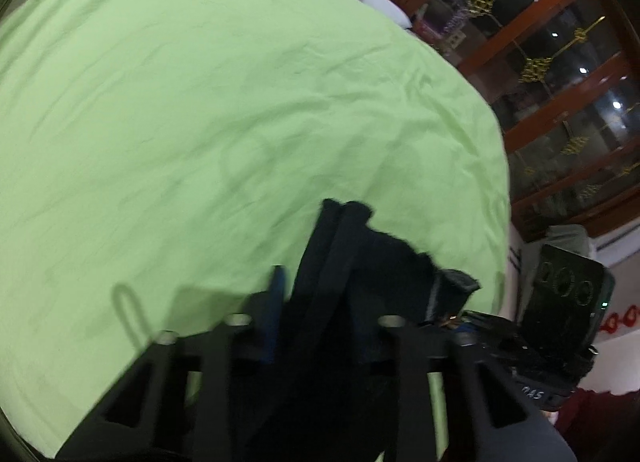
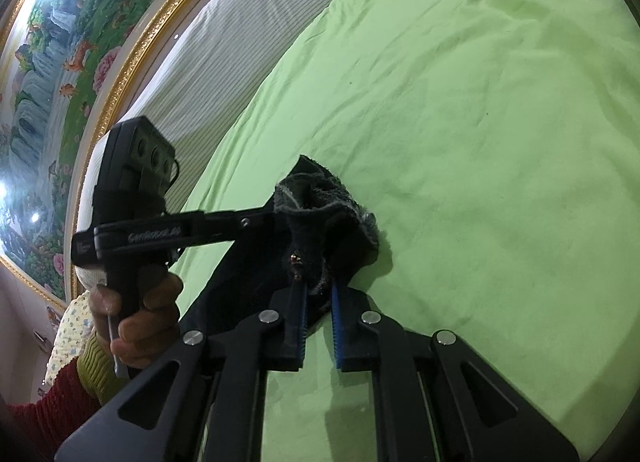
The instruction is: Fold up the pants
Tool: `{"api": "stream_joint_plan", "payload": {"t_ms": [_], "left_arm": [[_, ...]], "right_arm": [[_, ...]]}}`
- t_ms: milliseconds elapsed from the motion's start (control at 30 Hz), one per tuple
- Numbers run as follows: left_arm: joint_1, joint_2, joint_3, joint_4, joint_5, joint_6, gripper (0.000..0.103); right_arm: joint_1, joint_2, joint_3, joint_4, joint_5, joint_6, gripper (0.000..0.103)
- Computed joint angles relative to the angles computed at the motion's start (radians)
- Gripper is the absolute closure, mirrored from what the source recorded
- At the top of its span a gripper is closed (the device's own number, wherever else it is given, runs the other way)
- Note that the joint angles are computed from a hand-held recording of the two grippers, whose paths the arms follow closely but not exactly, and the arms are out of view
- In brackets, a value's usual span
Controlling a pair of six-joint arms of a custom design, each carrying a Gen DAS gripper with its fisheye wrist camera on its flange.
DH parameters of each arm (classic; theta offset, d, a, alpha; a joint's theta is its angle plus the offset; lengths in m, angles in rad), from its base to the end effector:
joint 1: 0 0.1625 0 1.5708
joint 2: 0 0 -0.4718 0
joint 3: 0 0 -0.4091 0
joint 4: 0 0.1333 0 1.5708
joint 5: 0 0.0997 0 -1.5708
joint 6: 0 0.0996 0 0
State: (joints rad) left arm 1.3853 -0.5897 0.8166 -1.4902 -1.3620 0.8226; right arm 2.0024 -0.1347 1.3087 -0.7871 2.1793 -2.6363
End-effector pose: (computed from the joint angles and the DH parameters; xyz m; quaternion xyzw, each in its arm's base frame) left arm -0.0066 -0.8700 0.2098 0.4887 0.8529 0.1769 0.0501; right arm 0.3470 -0.5709 -0.2746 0.1962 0.7850 -0.5873 0.0185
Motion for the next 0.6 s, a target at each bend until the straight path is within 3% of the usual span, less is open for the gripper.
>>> {"api": "stream_joint_plan", "payload": {"t_ms": [167, 333, 600], "left_arm": [[0.002, -0.041, 0.060, -0.062, -0.039, 0.035, 0.092], [0.016, -0.068, 0.011, -0.019, -0.123, 0.036, 0.093], [0.042, -0.120, -0.052, 0.020, -0.234, 0.030, 0.093]], "right_arm": [[0.005, -0.005, 0.003, -0.001, 0.001, -0.031, 0.092], [0.027, -0.021, 0.018, -0.045, -0.007, -0.112, 0.092], [0.059, -0.049, 0.019, -0.075, -0.121, -0.257, 0.092]]}}
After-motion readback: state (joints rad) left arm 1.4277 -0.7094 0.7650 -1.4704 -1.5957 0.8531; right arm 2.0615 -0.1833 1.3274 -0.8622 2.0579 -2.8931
